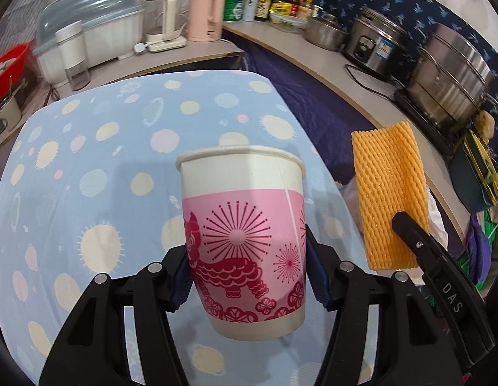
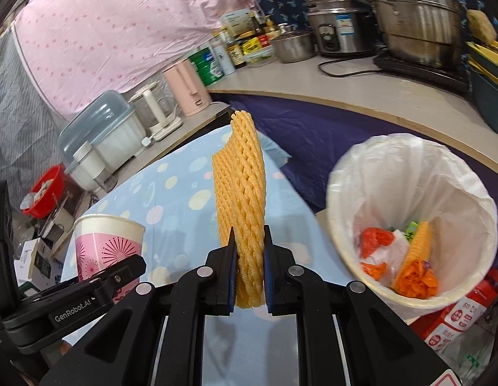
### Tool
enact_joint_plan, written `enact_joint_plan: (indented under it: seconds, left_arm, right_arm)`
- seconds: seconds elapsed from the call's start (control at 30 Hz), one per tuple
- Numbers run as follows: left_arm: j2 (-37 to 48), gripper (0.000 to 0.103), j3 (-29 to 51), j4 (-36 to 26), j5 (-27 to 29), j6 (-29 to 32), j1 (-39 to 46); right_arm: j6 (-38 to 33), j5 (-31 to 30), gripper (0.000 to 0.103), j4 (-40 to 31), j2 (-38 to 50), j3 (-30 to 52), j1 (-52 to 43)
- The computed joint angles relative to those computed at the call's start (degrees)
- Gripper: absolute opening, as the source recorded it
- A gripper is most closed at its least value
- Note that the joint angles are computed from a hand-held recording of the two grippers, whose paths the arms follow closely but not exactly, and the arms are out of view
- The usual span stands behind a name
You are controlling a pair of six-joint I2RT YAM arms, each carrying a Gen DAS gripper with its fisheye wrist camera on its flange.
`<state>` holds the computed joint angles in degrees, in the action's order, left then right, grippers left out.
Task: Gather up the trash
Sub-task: 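Carry the pink cup and orange foam net over the bin with both grippers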
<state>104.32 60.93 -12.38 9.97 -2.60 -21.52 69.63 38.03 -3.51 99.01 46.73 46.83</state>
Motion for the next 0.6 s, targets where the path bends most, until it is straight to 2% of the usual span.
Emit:
enact_joint_plan:
  seconds: [0.37,0.6]
  left_arm:
    - [-1.57,0.057,-2.28,0.58,-3.30,-1.38,-9.99]
    - [-0.83,0.057,-1.44,0.38,-5.81,-1.86,-16.80]
  right_arm:
    - [9.48,4.03,0.013,-3.73,-11.45,-12.85,3.03]
    - [18.13,6.96,0.013,-8.85,-19.16,-20.07,5.04]
